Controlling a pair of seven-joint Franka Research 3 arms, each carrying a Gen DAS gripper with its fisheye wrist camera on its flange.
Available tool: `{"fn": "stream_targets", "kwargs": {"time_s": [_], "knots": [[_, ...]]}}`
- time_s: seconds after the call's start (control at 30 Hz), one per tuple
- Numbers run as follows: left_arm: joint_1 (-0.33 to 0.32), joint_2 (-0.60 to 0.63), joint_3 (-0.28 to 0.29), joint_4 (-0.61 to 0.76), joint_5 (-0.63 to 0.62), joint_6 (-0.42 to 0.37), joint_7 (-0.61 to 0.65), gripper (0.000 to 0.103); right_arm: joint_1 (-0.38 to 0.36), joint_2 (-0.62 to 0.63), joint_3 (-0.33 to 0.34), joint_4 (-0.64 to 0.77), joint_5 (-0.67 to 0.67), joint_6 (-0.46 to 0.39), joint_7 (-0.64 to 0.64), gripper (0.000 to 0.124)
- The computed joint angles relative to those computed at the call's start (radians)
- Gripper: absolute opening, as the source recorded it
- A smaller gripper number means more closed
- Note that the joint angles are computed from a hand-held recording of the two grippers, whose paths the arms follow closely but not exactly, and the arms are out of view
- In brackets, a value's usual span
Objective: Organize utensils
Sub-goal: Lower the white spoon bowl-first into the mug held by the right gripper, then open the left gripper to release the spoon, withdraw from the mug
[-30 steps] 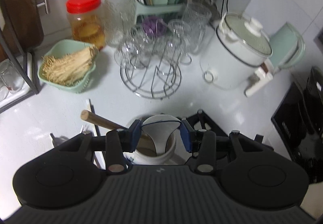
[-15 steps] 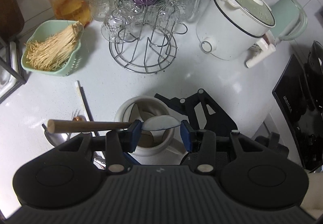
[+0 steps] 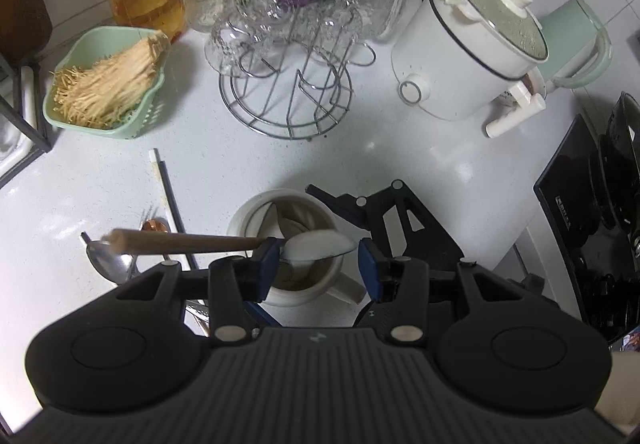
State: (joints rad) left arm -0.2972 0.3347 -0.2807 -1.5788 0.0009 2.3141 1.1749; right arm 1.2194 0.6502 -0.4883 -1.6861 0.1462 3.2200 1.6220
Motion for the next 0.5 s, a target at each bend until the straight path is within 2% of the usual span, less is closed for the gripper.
{"fn": "stream_targets", "kwargs": {"time_s": [0.27, 0.5], "knots": [[0.003, -0.07, 0.008, -0.074, 0.01, 0.068, -0.044, 0.051, 0.004, 0.003, -0.003, 0.002, 0.003, 0.002, 0.001, 0.092], [-0.012, -0.164, 0.017, -0.177, 0.082, 0.183, -0.12, 0.051, 0.004, 0.002, -0.003, 0.002, 0.004, 0.001, -0.004, 0.092]]}}
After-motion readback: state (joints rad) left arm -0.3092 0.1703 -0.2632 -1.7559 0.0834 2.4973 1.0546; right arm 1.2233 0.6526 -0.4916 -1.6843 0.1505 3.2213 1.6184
